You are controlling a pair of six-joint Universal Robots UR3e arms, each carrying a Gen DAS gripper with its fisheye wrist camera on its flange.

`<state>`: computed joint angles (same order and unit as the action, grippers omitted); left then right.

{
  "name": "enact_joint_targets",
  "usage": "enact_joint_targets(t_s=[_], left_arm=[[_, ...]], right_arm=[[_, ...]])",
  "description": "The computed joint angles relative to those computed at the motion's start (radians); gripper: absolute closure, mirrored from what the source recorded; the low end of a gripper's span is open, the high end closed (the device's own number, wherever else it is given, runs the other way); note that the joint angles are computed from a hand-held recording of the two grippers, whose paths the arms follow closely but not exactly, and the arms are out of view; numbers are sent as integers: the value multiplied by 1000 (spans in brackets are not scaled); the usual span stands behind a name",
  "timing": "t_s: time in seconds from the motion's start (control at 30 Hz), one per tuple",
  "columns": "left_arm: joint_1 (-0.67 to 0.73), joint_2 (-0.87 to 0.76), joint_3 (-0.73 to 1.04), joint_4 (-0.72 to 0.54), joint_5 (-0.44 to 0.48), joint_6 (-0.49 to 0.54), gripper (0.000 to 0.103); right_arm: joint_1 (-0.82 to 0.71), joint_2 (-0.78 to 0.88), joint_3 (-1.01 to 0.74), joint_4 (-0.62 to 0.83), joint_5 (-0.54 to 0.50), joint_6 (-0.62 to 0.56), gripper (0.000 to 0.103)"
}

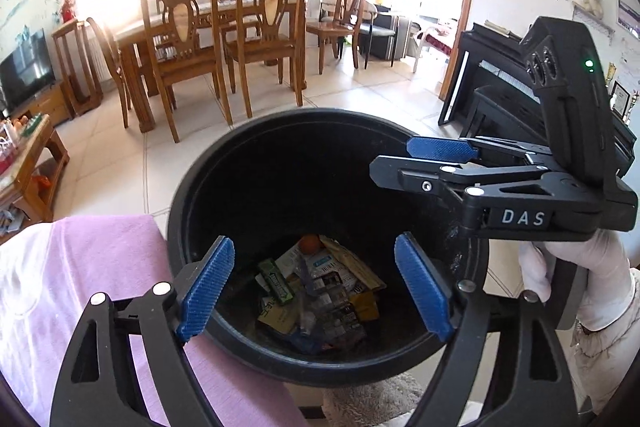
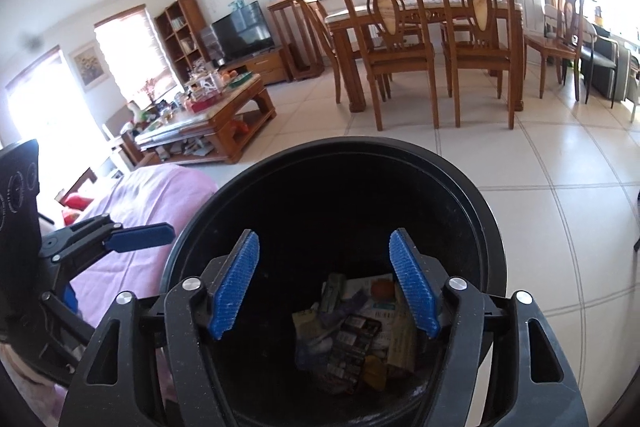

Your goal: Collect trash

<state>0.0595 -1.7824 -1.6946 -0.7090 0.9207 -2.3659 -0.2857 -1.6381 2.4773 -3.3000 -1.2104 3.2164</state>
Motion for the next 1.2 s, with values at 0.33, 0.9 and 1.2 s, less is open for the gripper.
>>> enact_joint_targets(t_s=[0.33, 0.9, 1.2], left_arm=[[338, 274, -344, 257, -142, -17, 5], [1046, 371, -541, 541, -189, -121, 5], [1094, 348, -521, 547, -189, -172, 5]], right_arm=[[370, 247, -321, -40, -218, 210, 5], [985, 1159, -1853, 422, -686, 222, 5], [1013, 1260, -1961, 409, -701, 189, 5]])
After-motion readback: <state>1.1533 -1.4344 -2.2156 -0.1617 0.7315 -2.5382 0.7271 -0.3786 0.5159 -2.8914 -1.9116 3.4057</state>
